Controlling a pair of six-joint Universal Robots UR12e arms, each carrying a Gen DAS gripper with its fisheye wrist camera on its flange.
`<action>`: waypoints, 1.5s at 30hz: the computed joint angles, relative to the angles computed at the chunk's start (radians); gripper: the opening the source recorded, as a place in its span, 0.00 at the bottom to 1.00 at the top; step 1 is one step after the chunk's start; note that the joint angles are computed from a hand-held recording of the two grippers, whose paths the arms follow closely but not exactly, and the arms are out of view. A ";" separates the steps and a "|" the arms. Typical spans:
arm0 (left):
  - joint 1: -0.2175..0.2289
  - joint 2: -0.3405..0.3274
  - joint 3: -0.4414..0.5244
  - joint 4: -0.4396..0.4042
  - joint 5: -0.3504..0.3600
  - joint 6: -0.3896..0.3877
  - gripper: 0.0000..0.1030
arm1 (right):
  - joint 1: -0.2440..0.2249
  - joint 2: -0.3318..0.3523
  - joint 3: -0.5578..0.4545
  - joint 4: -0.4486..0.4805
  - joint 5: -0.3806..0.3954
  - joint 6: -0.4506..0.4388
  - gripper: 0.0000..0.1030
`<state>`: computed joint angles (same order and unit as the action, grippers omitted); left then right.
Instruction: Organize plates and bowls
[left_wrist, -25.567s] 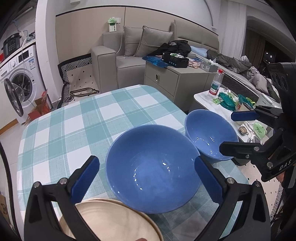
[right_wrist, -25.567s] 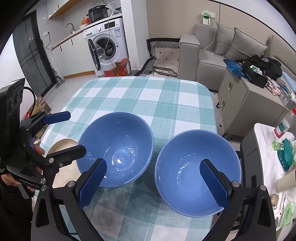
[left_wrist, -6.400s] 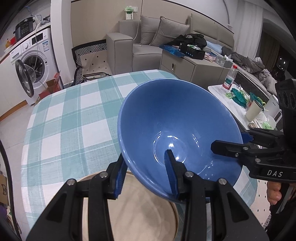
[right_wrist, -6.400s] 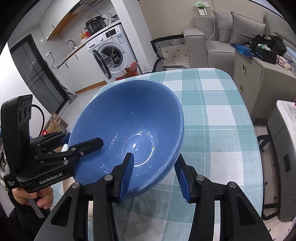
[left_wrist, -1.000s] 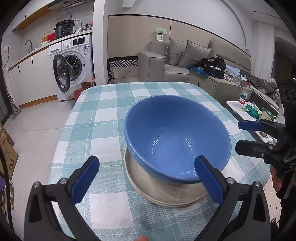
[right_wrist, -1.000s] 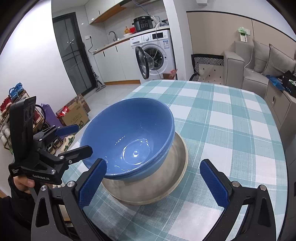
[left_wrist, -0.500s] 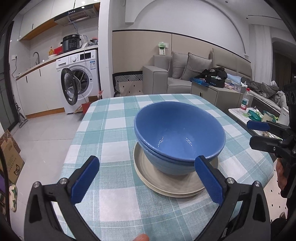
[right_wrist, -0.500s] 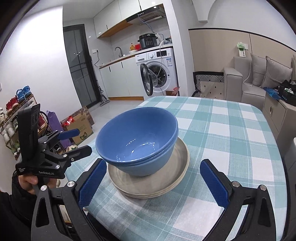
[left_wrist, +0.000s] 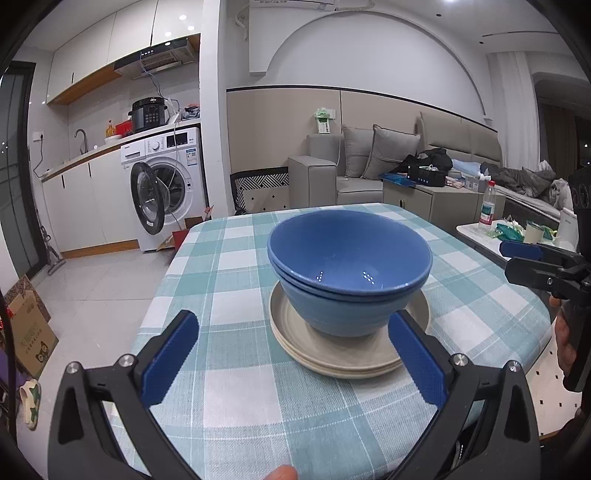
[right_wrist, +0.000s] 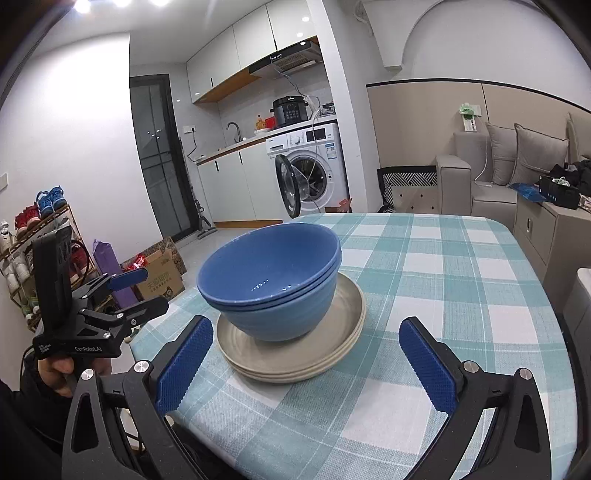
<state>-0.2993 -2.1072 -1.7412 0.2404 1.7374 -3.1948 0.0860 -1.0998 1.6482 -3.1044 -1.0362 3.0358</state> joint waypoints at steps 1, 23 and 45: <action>-0.002 0.000 -0.002 0.006 0.001 0.001 1.00 | 0.001 -0.002 0.008 -0.010 -0.005 -0.006 1.00; -0.029 -0.026 -0.037 0.129 0.060 -0.006 1.00 | 0.013 -0.002 0.106 -0.184 -0.014 -0.029 1.00; -0.030 -0.030 -0.042 0.136 0.064 -0.027 1.00 | 0.009 0.007 0.114 -0.222 0.006 -0.031 1.00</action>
<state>-0.3291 -2.1368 -1.7832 0.3766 1.8018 -3.2214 0.0950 -1.0924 1.7620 -3.3266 -1.0302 3.0046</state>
